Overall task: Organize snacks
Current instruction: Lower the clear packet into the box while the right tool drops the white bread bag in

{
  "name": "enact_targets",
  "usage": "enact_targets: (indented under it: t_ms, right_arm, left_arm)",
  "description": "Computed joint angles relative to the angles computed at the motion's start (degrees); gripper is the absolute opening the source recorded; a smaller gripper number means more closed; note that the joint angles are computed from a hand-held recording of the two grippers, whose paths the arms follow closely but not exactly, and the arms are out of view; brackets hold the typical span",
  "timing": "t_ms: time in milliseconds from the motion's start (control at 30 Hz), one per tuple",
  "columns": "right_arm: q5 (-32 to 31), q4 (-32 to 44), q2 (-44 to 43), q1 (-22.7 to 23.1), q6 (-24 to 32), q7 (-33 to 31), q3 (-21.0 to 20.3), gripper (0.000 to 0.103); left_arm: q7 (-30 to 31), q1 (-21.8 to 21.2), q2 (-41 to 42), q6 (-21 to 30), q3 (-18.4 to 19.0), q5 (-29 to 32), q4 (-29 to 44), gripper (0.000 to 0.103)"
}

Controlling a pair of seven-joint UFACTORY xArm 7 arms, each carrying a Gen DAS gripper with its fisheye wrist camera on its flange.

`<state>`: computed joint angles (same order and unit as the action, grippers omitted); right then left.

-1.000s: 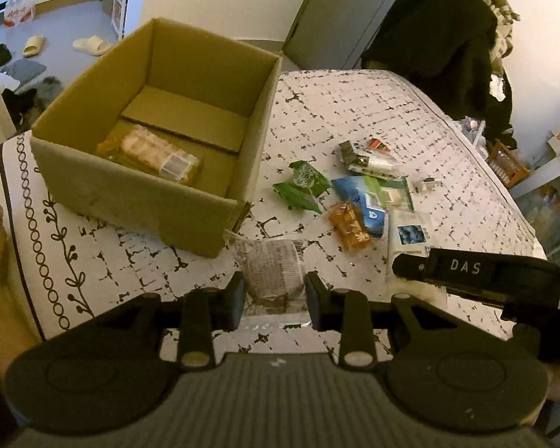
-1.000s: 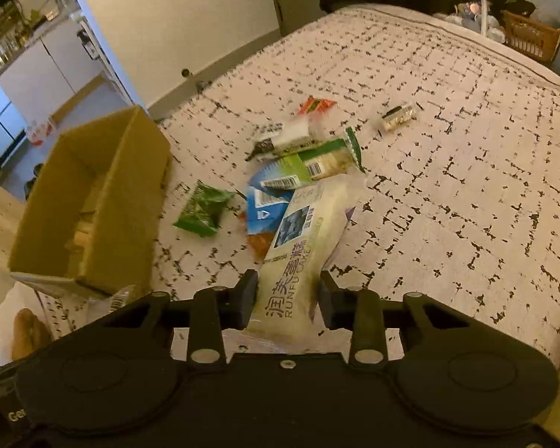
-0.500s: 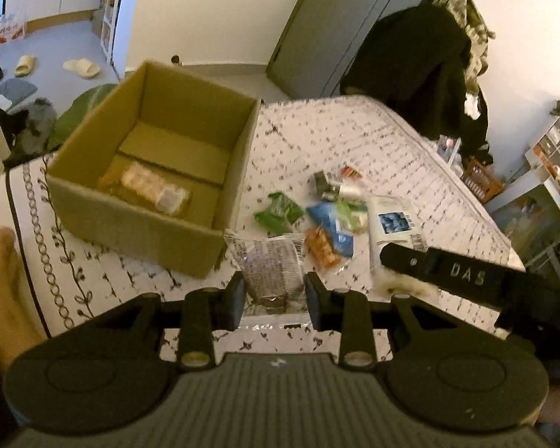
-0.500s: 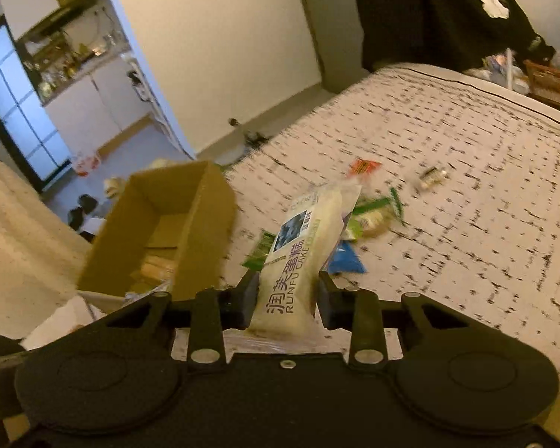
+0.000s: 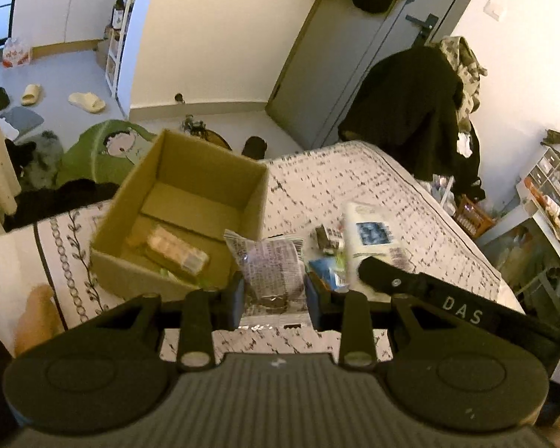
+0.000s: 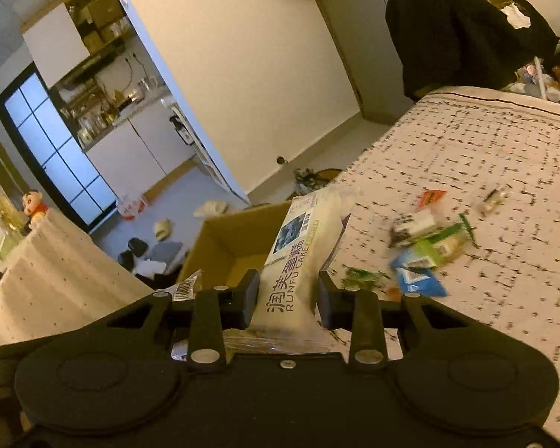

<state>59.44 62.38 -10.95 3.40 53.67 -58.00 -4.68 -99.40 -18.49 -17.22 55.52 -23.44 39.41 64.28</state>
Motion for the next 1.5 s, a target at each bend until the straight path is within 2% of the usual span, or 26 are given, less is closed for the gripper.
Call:
enact_targets:
  t_ms: [333,800,1167,1333,1433,1500]
  right_arm:
    - [2.9,-0.6,0.5,1.9,-3.2,1.0,1.7,0.032]
    - [1.9,-0.2,3.2,3.9,-8.1,3.4,4.2,0.032]
    - [0.0,-0.5,3.9,5.1,-8.1,1.8,4.9,0.032]
    - [-0.9,-0.3,4.6,5.3,-8.7,1.6,5.5,0.032]
    - [-0.9,-0.3,5.0,5.4,-9.0,1.6,5.7,0.032]
    - [-0.7,-0.6,4.9,5.6,-9.6,0.8,5.8,0.034]
  left_arm:
    - [2.3,2.9,-5.2,0.8,1.0,-1.5,-3.2,0.032]
    - [4.4,8.8,-10.1,-6.4,2.2,-5.5,-11.0,0.032]
    - [4.7,12.5,-8.2,-14.3,3.6,-7.3,-15.2,0.032]
    - [4.5,13.2,-6.9,-15.7,3.9,-7.1,-15.2,0.032]
    - [4.3,13.5,-5.9,-14.8,3.9,-6.8,-14.4,0.032]
    - [3.2,13.6,-5.9,-13.9,3.7,-6.3,-14.3,0.036]
